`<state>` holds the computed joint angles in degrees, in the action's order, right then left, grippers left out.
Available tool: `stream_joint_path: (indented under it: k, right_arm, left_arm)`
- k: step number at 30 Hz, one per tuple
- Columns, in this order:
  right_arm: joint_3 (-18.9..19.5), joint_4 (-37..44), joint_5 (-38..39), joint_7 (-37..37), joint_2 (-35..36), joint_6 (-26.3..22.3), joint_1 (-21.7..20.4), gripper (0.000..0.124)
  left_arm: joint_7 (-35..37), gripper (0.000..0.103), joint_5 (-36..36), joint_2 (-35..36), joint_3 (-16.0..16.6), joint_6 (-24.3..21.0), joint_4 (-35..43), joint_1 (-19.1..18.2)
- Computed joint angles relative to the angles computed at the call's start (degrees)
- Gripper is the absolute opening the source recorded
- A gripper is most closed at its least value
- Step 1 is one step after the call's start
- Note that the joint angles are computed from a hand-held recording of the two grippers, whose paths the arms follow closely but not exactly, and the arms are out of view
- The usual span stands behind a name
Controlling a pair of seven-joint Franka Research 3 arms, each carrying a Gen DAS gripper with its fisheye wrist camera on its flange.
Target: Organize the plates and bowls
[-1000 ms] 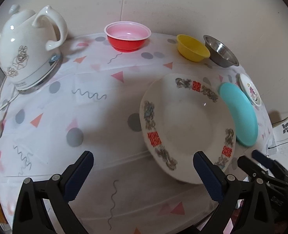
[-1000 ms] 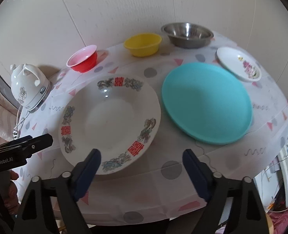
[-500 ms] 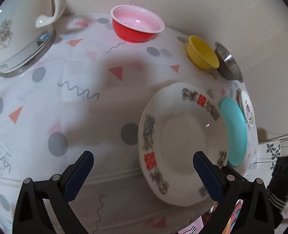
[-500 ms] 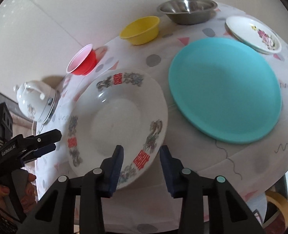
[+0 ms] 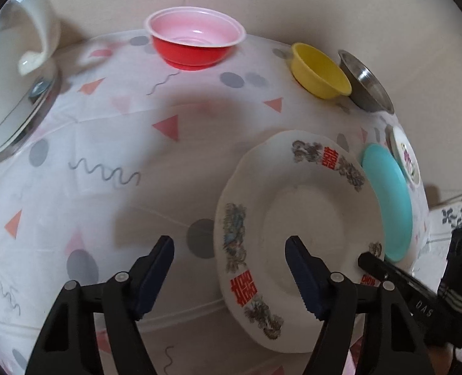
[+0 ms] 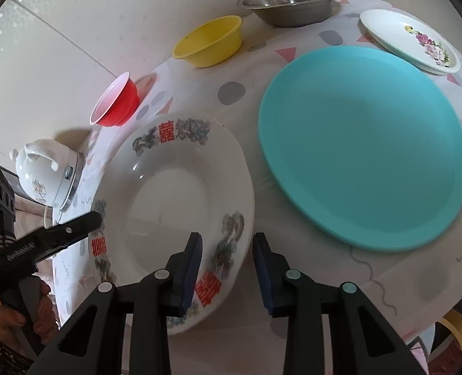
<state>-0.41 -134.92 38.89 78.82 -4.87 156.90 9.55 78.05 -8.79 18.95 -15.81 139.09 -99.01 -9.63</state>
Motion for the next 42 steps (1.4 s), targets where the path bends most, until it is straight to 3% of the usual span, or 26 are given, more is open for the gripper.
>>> stream_joint_path:
  k: [6, 9, 11, 14, 19, 42]
  right_arm:
    - [-0.15, 0.89, 3.06, -1.7, 1.24, 0.08, 0.21, 0.027]
    - [-0.07, 1.27, 5.12, -3.23, 1.86, 0.4, 0.17, 0.027]
    - [0.11, 1.41, 5.78, -4.5, 2.17, 1.0, 0.22, 0.027]
    - [0.18, 1.47, 7.37, -5.99, 2.41, 1.59, 0.2, 0.027]
    - [0.52, 1.17, 5.61, -6.56, 2.35, 2.74, 0.19, 0.025]
    - [0.55, 1.1, 4.18, -8.49, 2.19, 2.95, 0.47, 0.023]
  left_arm:
    - [0.83, 0.073, 0.69, 1.24, 0.03, 0.61, 1.02, -0.01]
    - [3.01, 0.062, 0.27, 1.4, -0.53, 2.62, 0.54, 0.41]
    - [3.5, 0.061, 1.89, 1.6, -0.23, 3.27, 0.58, -0.11]
    - [4.49, 0.045, 1.9, 2.26, -0.57, 3.33, 1.01, -0.02]
    - [5.91, 0.033, 2.19, 3.14, -1.05, 3.46, 1.4, -0.14]
    - [-0.86, 0.033, 11.17, -0.17, 1.15, 8.53, -3.2, -2.69]
